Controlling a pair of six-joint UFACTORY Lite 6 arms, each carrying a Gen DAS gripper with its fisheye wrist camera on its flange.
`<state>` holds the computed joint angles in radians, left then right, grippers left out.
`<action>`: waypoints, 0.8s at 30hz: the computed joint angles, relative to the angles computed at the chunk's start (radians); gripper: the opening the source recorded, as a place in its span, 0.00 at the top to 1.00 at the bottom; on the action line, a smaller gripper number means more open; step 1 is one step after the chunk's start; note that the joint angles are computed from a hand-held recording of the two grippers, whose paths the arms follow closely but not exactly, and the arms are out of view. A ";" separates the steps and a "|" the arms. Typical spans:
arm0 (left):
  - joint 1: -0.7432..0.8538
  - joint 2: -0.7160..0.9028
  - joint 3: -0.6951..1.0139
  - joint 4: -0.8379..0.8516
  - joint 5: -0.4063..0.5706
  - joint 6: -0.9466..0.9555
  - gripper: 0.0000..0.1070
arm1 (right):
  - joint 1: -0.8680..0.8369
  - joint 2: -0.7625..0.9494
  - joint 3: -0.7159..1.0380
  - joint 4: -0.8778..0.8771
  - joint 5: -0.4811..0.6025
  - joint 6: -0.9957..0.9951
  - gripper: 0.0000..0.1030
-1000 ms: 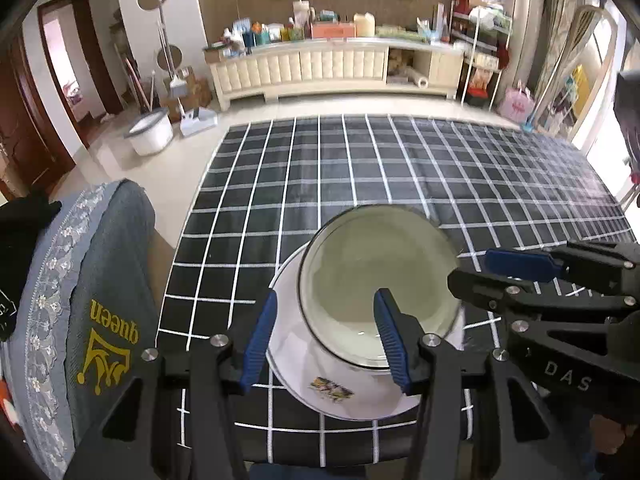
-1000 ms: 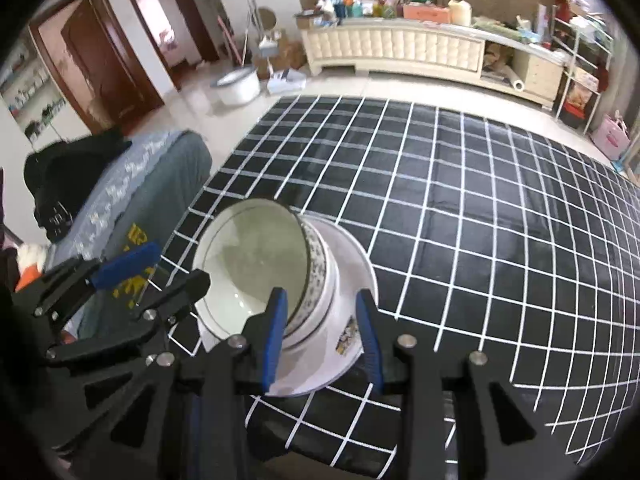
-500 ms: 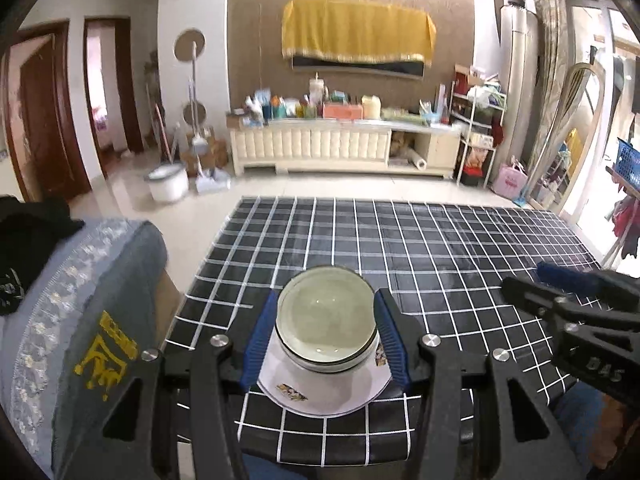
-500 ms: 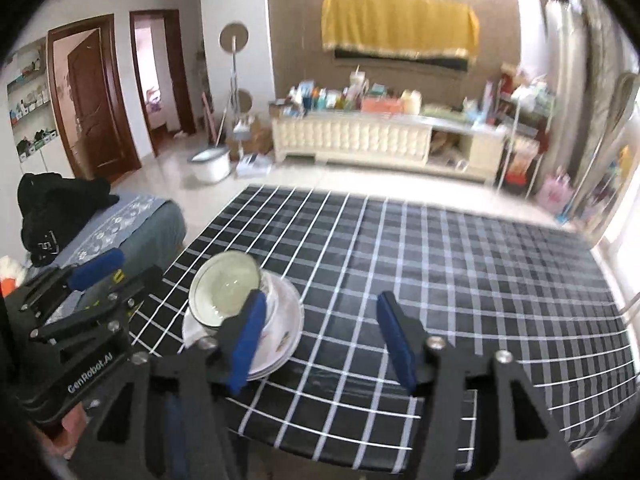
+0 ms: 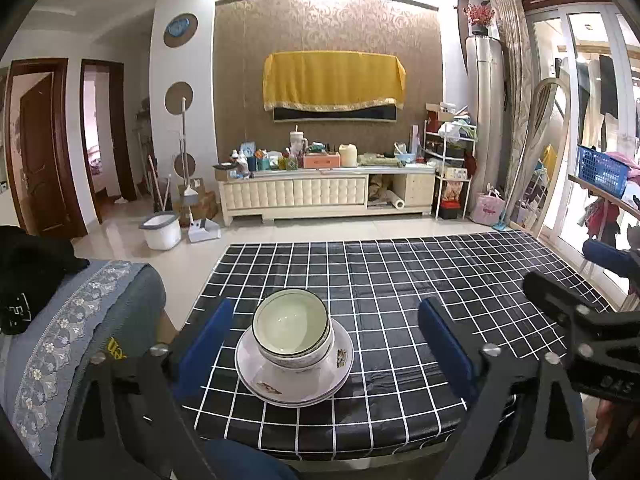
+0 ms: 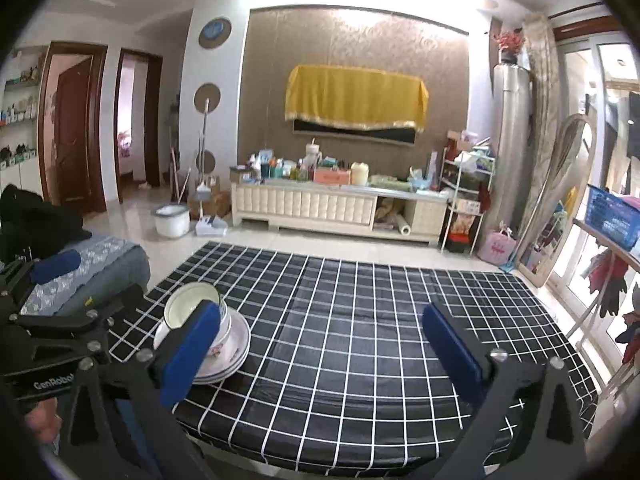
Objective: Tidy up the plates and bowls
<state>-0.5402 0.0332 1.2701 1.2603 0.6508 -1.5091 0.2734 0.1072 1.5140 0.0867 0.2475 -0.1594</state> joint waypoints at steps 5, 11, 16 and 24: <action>-0.052 -0.009 0.005 0.008 0.049 -0.005 0.04 | -0.034 0.010 0.023 0.114 0.020 -0.061 0.00; -0.062 -0.035 -0.006 0.031 0.051 -0.038 0.04 | -0.050 -0.002 0.019 0.161 0.046 -0.097 0.00; -0.063 -0.028 0.003 -0.006 0.029 0.020 0.04 | -0.060 -0.019 -0.008 0.213 0.052 -0.138 0.00; -0.073 -0.021 0.006 -0.020 0.033 0.035 0.04 | -0.065 -0.020 -0.007 0.211 0.070 -0.134 0.00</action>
